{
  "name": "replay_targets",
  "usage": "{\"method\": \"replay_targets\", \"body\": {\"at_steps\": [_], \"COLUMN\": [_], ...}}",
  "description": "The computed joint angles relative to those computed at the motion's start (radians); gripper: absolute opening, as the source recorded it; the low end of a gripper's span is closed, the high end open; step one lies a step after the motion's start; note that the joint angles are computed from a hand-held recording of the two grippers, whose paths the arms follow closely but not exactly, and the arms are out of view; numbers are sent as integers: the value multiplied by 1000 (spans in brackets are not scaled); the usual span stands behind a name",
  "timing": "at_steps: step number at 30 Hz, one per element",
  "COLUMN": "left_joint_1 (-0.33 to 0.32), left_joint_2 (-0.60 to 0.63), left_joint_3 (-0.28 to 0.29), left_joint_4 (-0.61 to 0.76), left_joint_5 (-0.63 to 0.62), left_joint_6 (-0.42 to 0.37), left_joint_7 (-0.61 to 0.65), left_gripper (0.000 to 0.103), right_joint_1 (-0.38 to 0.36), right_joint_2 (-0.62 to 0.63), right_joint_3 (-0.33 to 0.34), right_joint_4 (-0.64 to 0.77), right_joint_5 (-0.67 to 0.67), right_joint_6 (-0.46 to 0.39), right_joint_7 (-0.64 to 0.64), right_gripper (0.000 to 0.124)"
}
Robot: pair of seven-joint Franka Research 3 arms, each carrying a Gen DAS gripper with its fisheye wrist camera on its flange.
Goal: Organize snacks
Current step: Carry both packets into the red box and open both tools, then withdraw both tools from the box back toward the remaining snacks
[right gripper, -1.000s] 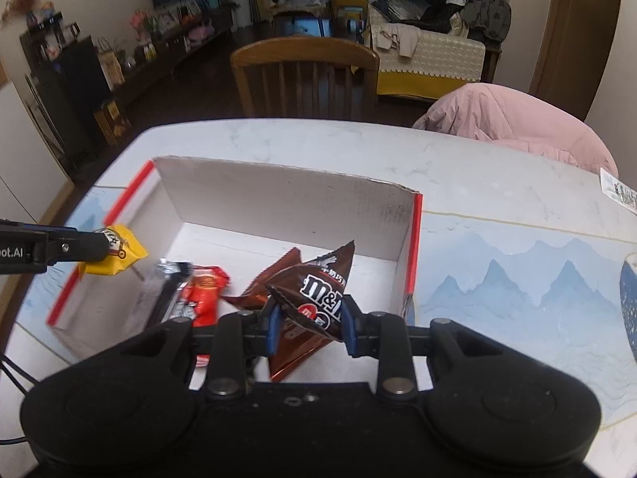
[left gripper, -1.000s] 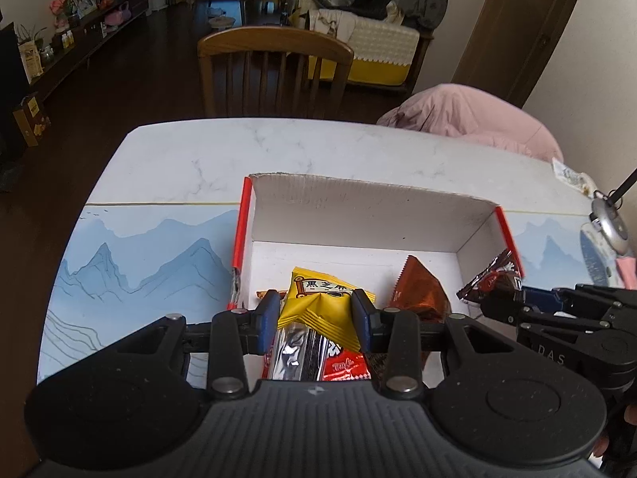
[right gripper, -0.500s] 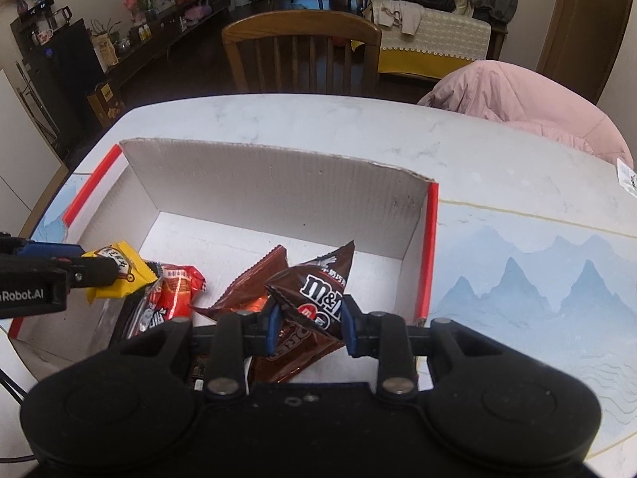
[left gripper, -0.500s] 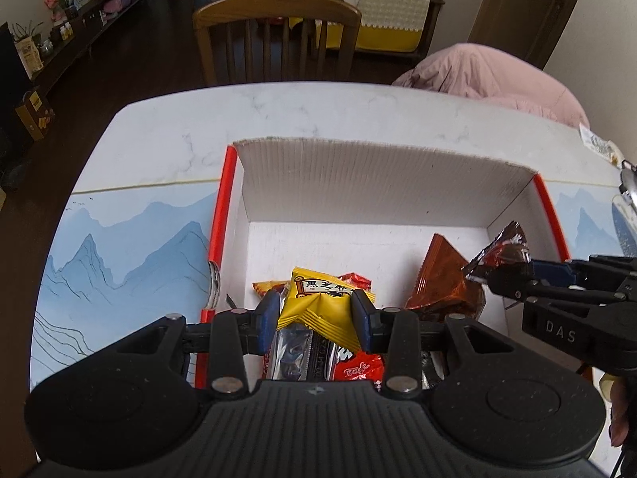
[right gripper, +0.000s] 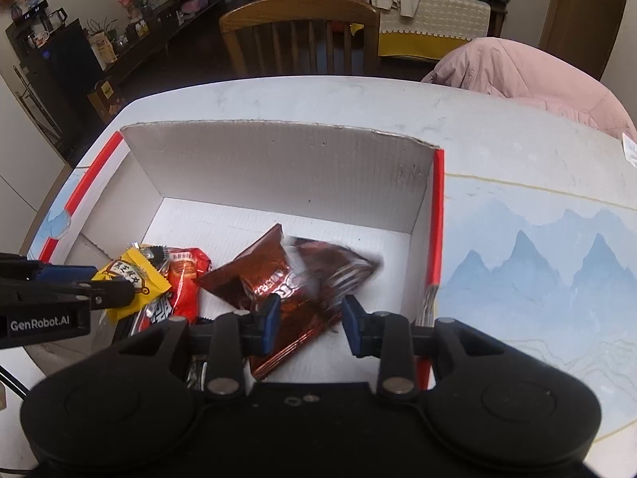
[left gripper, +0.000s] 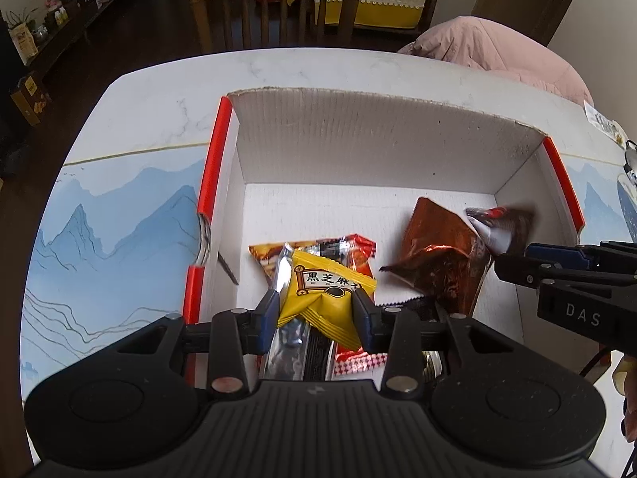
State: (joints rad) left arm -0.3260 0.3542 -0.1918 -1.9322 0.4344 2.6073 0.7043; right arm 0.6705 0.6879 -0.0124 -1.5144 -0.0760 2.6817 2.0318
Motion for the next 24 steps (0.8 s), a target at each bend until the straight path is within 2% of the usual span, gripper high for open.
{"method": "replay_targets", "body": {"at_steps": [6,14,24], "left_joint_1": [19,27,24], "left_joint_2": [-42,-129,-293], "left_joint_3": [-13,-22,-36], "left_joint_4": [-58,-153,-299], "left_joint_5": [-33,-46,14], "left_joint_6": [47,111,195], "left_joint_7": [9,8,-46], "left_gripper": [39,42,47], "right_joint_1": [11,37,102], "right_joint_2": [-45,-153,-302], "right_joint_3": [-2,-11,-57], "right_joint_4": [-62,-199,-372], "right_joint_5": [-1,-27,-135], "right_joint_6": [25,114,237], "right_joint_7": [17,69,205], "right_gripper": [35,39,42]}}
